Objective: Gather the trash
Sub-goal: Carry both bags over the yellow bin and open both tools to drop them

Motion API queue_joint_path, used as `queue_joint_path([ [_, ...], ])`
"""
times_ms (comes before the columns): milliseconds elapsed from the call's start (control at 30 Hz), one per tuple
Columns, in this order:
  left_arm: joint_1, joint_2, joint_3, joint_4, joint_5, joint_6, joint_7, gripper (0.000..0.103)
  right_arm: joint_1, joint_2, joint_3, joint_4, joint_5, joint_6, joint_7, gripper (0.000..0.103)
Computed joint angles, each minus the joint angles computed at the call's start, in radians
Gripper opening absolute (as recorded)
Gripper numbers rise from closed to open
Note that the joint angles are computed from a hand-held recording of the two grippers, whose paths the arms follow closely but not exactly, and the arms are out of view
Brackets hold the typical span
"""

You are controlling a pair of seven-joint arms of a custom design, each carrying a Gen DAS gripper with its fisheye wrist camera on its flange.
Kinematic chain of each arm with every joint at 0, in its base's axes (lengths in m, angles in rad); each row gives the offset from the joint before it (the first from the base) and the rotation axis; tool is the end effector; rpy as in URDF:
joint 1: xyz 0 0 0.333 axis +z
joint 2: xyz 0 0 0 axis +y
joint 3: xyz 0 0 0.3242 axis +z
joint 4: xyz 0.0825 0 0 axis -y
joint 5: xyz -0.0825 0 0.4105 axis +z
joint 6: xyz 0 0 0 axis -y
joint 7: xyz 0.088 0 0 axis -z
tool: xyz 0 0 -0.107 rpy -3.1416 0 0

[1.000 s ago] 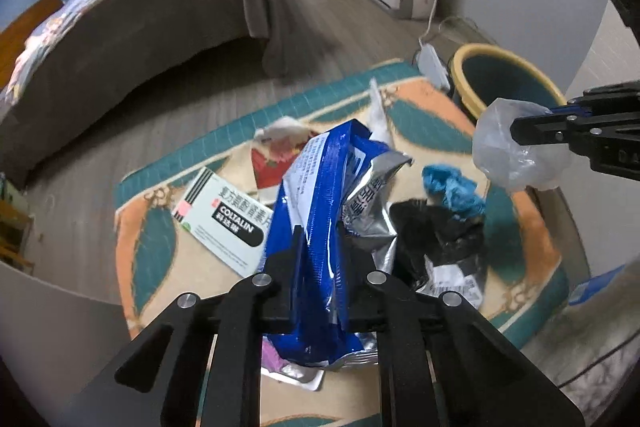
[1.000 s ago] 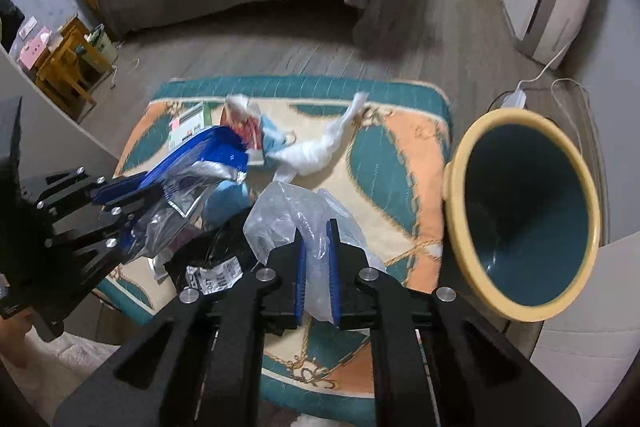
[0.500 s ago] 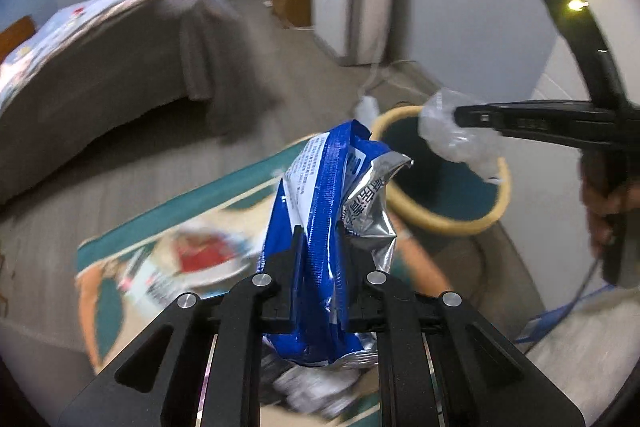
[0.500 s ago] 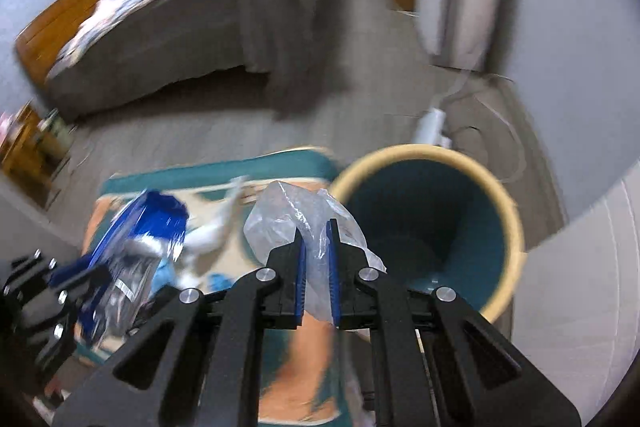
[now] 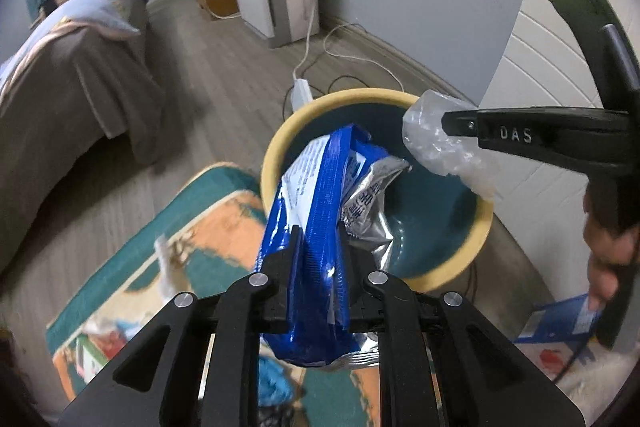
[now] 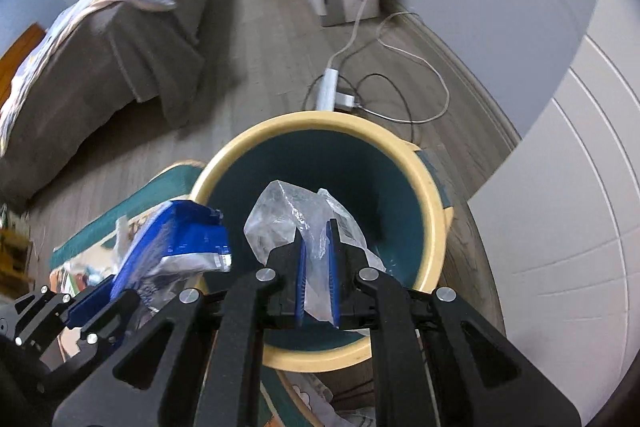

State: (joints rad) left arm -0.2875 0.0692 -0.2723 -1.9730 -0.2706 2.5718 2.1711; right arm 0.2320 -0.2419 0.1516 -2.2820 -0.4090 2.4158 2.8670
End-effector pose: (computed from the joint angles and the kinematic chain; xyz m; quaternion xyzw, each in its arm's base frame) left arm 0.5441 -0.3319 0.4909 -0.2859 0.9159 -0.2584 0.1119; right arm 0.4888 0.1986 0.4871 -0.4288 0.8674 -0.1684 0.1884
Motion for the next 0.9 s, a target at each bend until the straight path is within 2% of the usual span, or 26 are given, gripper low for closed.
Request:
queue_joint_path([
  [100,-0.004,0.014,-0.003,0.006,0.008,0.014,0.003,0.024,-0.003,-0.004,0.003,-0.004,-0.003,-0.018,0.021,0.012],
  [133,-0.005,0.015,-0.003,0.007,0.019,0.019,-0.006,0.028,-0.002,-0.001,0.0,-0.005,0.004,-0.016,0.022,0.02],
  [167,-0.001,0.011,-0.004,0.003,0.0,0.022,0.005,0.04,-0.003,0.004,-0.003,-0.005,0.01,-0.016,0.024,0.032],
  [200,0.004,0.007,-0.006,0.0,-0.032,0.022,0.023,0.057,-0.002,0.002,-0.004,-0.007,0.014,-0.018,0.026,0.039],
  [233,0.006,0.0,-0.006,-0.004,-0.051,0.026,0.029,0.068,-0.002,-0.001,-0.005,-0.012,0.016,-0.014,0.028,0.044],
  [267,0.005,-0.007,-0.005,-0.01,-0.056,0.037,0.023,0.087,-0.003,-0.002,-0.003,-0.012,0.01,-0.016,0.032,0.046],
  [300,0.007,-0.016,-0.003,-0.022,-0.071,0.056,0.023,0.093,-0.003,-0.003,-0.001,-0.011,0.005,-0.02,0.033,0.046],
  [367,0.01,-0.028,0.004,-0.032,-0.089,0.062,0.013,0.095,-0.001,-0.003,0.0,-0.012,0.005,-0.016,0.034,0.05],
  [433,0.011,-0.044,0.014,-0.045,-0.044,0.068,-0.057,0.096,0.002,-0.002,-0.001,-0.011,0.012,-0.007,0.029,0.052],
  [500,0.017,-0.082,0.024,-0.087,-0.037,0.102,-0.07,0.097,0.003,0.001,-0.001,-0.008,0.008,-0.002,0.022,0.056],
  [600,0.021,-0.14,0.045,-0.152,-0.084,0.16,-0.018,0.098,0.004,0.003,0.006,0.005,-0.011,-0.01,0.016,0.058],
  [700,0.028,-0.201,0.074,-0.217,-0.089,0.201,-0.017,0.098,0.009,0.006,0.014,0.018,-0.034,-0.02,0.013,0.06],
  [833,0.04,-0.259,0.13,-0.255,-0.131,0.166,-0.011,0.098,0.021,0.015,0.02,0.039,-0.055,-0.031,0.001,0.062],
  [900,0.031,-0.297,0.168,-0.293,-0.192,0.196,0.061,0.098,0.032,0.029,0.027,0.064,-0.068,-0.047,-0.017,0.064],
])
